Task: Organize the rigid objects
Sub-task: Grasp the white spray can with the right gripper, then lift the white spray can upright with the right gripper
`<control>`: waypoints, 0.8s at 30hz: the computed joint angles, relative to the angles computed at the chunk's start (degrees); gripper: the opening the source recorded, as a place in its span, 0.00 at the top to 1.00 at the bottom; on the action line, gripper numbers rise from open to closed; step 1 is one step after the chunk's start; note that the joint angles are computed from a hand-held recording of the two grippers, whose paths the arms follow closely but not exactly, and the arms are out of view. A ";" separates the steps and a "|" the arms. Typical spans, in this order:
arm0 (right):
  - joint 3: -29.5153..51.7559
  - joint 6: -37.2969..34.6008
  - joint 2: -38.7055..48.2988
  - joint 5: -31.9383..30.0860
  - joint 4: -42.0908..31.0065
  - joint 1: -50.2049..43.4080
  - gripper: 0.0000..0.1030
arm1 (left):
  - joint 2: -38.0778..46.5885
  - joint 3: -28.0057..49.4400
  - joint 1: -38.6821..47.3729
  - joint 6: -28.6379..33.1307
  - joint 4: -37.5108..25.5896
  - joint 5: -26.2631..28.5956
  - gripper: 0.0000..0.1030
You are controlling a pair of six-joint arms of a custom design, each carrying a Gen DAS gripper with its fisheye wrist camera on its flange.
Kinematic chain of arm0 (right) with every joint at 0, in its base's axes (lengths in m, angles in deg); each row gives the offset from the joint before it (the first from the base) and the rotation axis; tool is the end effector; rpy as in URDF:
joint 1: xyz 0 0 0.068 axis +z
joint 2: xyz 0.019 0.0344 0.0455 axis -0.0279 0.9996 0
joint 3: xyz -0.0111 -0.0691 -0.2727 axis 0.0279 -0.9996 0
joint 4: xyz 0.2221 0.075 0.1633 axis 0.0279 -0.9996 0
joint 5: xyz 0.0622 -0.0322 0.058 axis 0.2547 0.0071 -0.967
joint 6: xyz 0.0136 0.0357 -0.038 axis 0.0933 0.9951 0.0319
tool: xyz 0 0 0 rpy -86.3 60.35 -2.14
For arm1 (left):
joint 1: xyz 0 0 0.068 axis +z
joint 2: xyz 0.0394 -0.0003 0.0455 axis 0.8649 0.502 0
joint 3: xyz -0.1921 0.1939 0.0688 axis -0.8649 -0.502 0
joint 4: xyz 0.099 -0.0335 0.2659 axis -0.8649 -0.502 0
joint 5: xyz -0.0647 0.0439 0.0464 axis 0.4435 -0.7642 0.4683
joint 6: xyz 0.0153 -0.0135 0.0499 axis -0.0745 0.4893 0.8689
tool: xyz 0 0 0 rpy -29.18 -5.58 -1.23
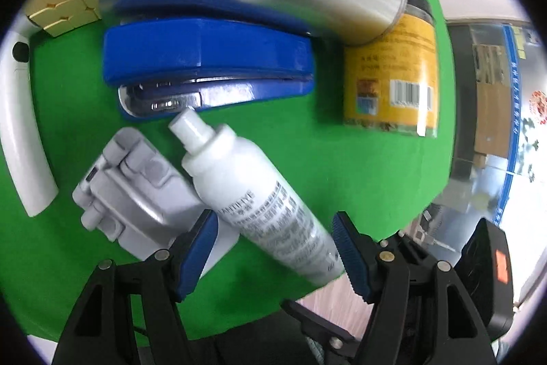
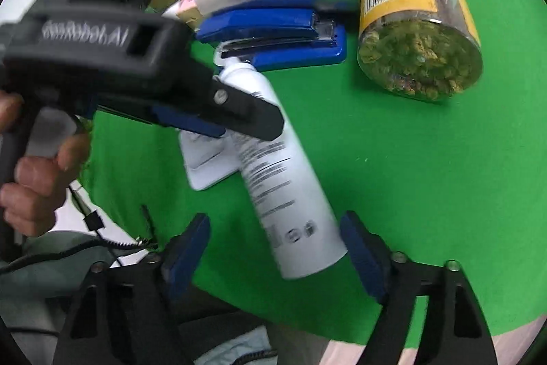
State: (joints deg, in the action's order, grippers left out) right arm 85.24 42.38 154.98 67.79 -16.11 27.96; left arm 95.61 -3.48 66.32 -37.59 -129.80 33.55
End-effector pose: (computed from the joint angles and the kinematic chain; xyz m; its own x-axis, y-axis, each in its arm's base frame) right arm 0.1541 0.0980 0.1099 -0.9835 -0.0463 -0.1748 -0.1086 0.9239 0.3669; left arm 0.3258 0.0228 0.1503 -0.9509 0.2422 0.1928 0.1257 0.8712 -0.4746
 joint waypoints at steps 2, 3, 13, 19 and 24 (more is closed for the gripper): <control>1.28 -0.67 4.99 0.63 1.76 0.09 0.52 | 0.16 -0.27 -0.61 -2.58 1.24 -0.36 0.34; 1.93 -1.58 7.24 -0.71 2.75 -0.61 0.54 | 0.46 -0.01 -0.72 -3.54 1.28 -0.16 0.34; 6.94 -11.07 15.23 -15.90 0.87 -10.96 0.60 | -2.51 -2.65 -3.53 -8.63 4.23 -3.84 0.44; 9.52 -20.84 14.78 -20.24 -6.13 -18.29 0.60 | -5.49 -5.42 -8.69 -15.87 6.85 -3.51 0.51; 16.25 -36.00 10.08 -25.92 -22.63 -28.32 0.59 | -12.89 -4.50 -7.27 -19.43 3.87 -2.11 0.51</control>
